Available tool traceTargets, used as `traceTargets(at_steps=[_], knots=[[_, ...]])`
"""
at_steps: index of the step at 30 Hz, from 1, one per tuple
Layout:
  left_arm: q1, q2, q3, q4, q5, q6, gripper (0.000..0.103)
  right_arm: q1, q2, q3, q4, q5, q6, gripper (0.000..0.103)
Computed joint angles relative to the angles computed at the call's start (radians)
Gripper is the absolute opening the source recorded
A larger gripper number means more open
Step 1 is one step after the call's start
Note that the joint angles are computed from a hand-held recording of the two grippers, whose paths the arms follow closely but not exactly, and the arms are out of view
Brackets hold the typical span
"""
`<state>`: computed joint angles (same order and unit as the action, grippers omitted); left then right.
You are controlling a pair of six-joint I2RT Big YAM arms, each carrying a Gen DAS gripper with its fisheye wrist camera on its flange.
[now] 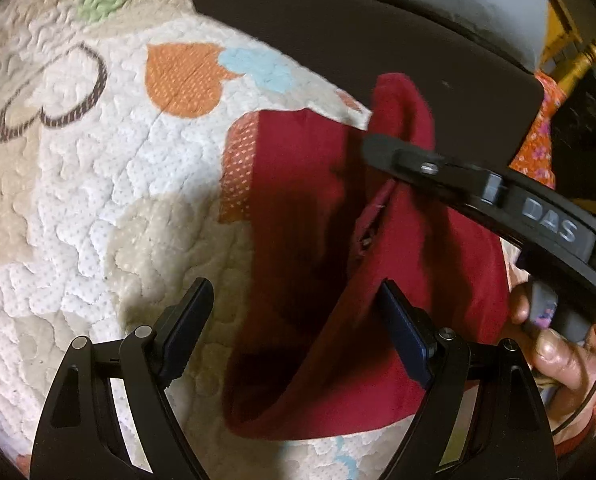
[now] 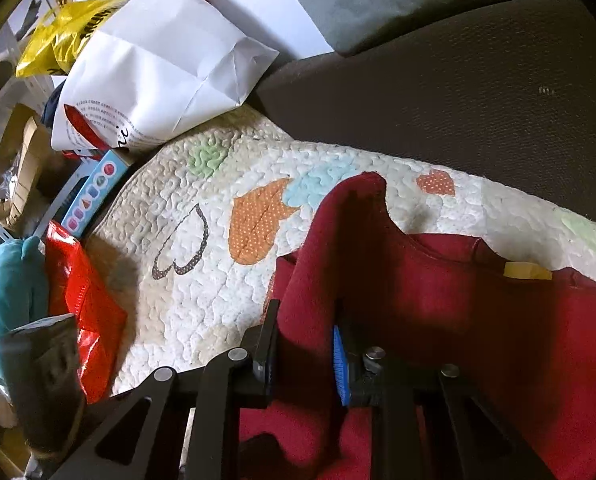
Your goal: Fold small clothes
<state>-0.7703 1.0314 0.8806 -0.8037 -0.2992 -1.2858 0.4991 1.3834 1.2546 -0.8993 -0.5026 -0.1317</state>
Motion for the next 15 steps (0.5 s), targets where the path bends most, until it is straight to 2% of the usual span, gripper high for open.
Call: traceTargets(at_steps=[4, 5, 6, 7, 10, 11, 13, 15], knots=[[0.005, 0.018, 0.008, -0.027, 0.002, -0.015, 0.084, 0.008, 0.015, -0.005, 0.006, 0.009, 0.025, 0.023], [0.002, 0.028, 0.016, -0.036, -0.005, -0.006, 0.084, 0.013, 0.030, 0.002, -0.004, 0.013, 0.040, 0.025], [0.000, 0.039, 0.024, -0.043, -0.008, 0.006, 0.084, 0.021, 0.045, 0.015, -0.020, 0.027, 0.044, 0.036], [0.001, 0.052, 0.031, -0.047, -0.003, 0.015, 0.084, 0.039, 0.058, 0.027, -0.035, 0.068, 0.042, 0.052], [-0.001, 0.050, 0.031, -0.051, 0.004, -0.013, 0.084, 0.094, 0.076, 0.048, -0.059, 0.170, -0.027, 0.054], [0.002, 0.040, 0.024, -0.045, 0.012, -0.026, 0.084, 0.125, 0.088, 0.058, -0.067, 0.244, -0.057, 0.055], [0.000, 0.027, 0.014, -0.046, 0.009, -0.050, 0.084, 0.160, 0.117, 0.075, -0.074, 0.333, -0.069, 0.060], [0.005, 0.029, 0.013, -0.074, 0.002, -0.063, 0.084, 0.166, 0.135, 0.082, -0.056, 0.349, -0.065, 0.062]])
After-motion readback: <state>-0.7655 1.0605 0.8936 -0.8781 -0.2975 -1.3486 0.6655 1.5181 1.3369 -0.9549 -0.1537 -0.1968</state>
